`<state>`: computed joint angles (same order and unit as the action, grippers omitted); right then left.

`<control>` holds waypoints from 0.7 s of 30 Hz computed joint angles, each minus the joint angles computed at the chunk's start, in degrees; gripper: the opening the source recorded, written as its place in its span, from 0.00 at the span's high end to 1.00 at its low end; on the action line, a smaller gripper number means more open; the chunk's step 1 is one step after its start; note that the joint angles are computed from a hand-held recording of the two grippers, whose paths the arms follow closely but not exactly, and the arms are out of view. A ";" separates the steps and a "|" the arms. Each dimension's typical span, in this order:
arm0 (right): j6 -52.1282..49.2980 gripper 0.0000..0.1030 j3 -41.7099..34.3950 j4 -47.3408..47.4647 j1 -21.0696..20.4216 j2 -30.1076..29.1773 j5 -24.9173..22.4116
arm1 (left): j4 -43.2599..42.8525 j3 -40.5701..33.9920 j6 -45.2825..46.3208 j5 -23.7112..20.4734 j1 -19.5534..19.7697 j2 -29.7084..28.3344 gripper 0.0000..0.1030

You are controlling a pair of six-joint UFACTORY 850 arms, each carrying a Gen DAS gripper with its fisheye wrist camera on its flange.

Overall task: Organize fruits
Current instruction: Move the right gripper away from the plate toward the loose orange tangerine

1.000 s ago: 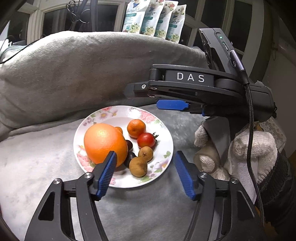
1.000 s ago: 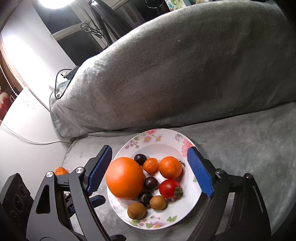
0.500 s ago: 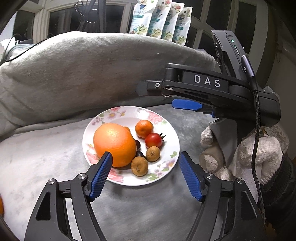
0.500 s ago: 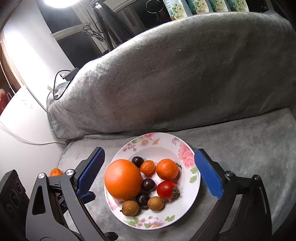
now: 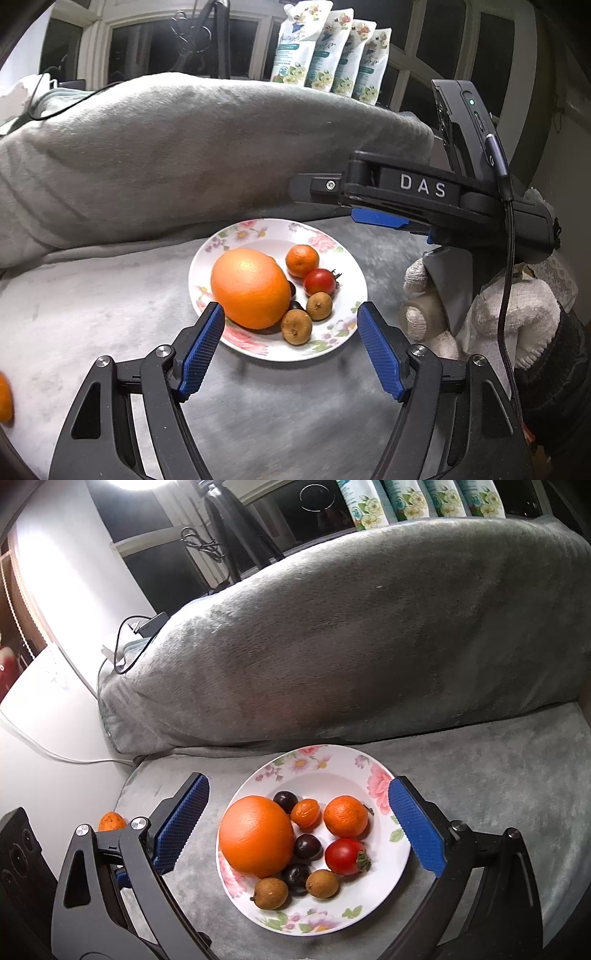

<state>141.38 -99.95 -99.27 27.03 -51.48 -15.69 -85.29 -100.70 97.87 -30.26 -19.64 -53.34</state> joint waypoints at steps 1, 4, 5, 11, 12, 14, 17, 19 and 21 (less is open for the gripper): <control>-0.77 0.03 -0.19 0.63 0.09 -0.07 -0.07 | -0.18 0.08 0.14 -0.09 0.15 0.06 0.28; -5.14 0.03 -1.46 4.79 0.48 -0.63 -0.28 | -1.62 0.99 1.50 -0.28 0.73 0.63 0.28; -7.30 0.03 -2.02 6.65 0.64 -0.87 -0.41 | -2.34 1.41 2.21 -0.32 0.98 0.89 0.28; -23.28 0.03 -6.97 20.99 1.43 -3.28 -0.45 | -5.60 3.43 4.89 -0.02 2.53 2.11 0.28; -26.16 0.03 -7.96 23.53 1.53 -3.76 -0.33 | -5.94 3.78 5.11 0.18 2.90 2.33 0.28; -30.92 0.03 -10.13 27.81 1.83 -4.90 -0.90 | -7.29 4.46 6.21 0.93 3.44 2.71 0.28; -37.11 0.03 -13.63 33.27 2.18 -6.79 -1.01 | -9.30 5.27 7.22 1.48 4.58 3.09 0.28; -41.16 0.03 -15.74 36.90 2.36 -7.87 -0.72 | -10.86 5.97 8.28 1.93 5.30 3.42 0.28; -46.58 0.03 -18.77 41.29 2.63 -9.48 -0.19 | -13.43 6.99 10.42 2.90 6.14 3.91 0.28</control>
